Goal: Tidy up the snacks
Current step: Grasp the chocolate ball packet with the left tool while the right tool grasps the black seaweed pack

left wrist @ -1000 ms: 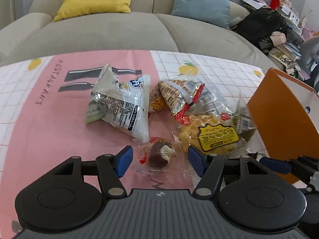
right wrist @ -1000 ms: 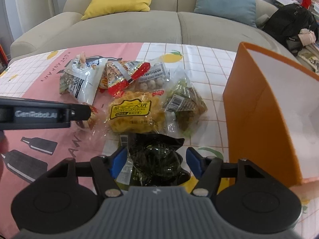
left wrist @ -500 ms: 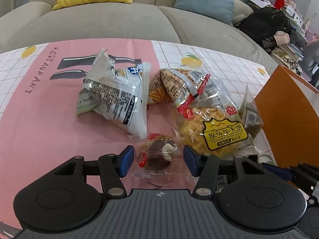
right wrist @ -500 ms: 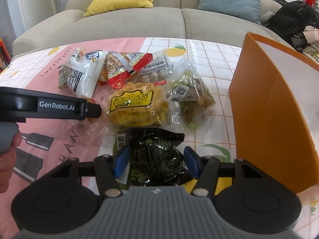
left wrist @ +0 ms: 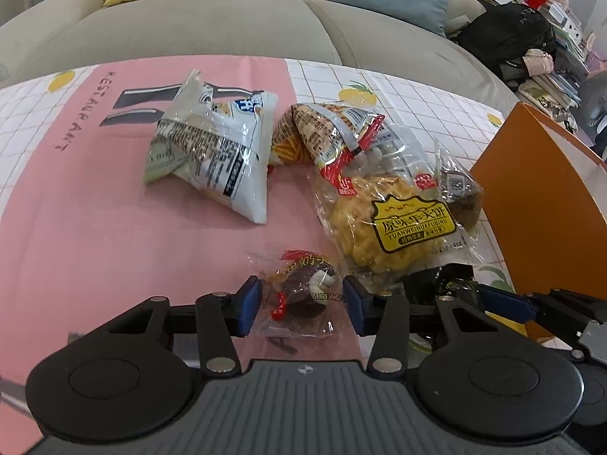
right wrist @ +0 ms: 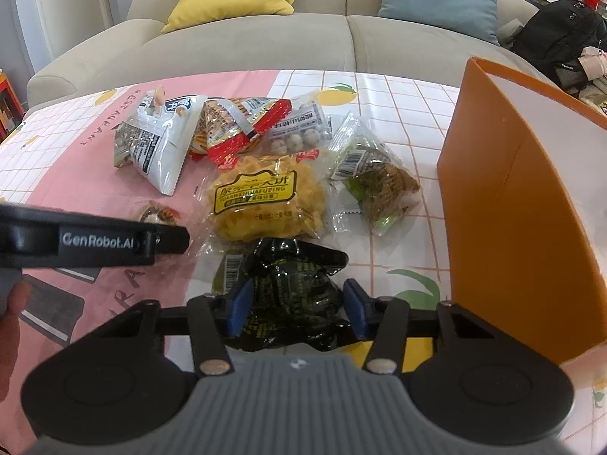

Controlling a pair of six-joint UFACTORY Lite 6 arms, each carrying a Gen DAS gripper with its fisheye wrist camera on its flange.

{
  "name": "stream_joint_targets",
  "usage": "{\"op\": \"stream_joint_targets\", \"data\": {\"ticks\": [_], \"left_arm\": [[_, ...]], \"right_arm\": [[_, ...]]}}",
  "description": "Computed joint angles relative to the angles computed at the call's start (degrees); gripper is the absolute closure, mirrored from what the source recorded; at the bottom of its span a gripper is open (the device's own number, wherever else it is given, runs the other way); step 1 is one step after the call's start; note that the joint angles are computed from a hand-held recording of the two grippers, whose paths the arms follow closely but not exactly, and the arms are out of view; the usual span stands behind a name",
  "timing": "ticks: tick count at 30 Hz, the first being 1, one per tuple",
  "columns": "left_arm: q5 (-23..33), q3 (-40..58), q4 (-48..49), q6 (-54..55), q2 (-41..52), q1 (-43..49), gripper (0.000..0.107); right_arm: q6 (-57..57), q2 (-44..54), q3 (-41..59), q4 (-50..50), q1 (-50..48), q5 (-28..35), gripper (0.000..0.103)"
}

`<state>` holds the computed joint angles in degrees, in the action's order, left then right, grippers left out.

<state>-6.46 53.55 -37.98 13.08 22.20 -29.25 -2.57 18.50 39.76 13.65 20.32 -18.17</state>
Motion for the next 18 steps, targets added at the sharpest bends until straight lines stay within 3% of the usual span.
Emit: {"op": "stream_joint_targets", "data": {"ticks": [4,9,18], "left_arm": [[0.07,-2.39,-2.14,-0.66,-2.28,-0.70,0.058],[-0.31,-6.52,-7.66,1.34,-6.65,-2.25,0.059],[-2.53,-13.47,-29.04,16.20,-17.10,-7.04,0.060]], "right_arm": [[3.56,-1.30,-0.17,-2.84,-0.65,2.08,0.057],[-2.99,-5.76,-3.56,3.49,1.54,1.84,0.058],[-10.48,-16.79,-9.94,12.83,4.51,3.61,0.058]]}}
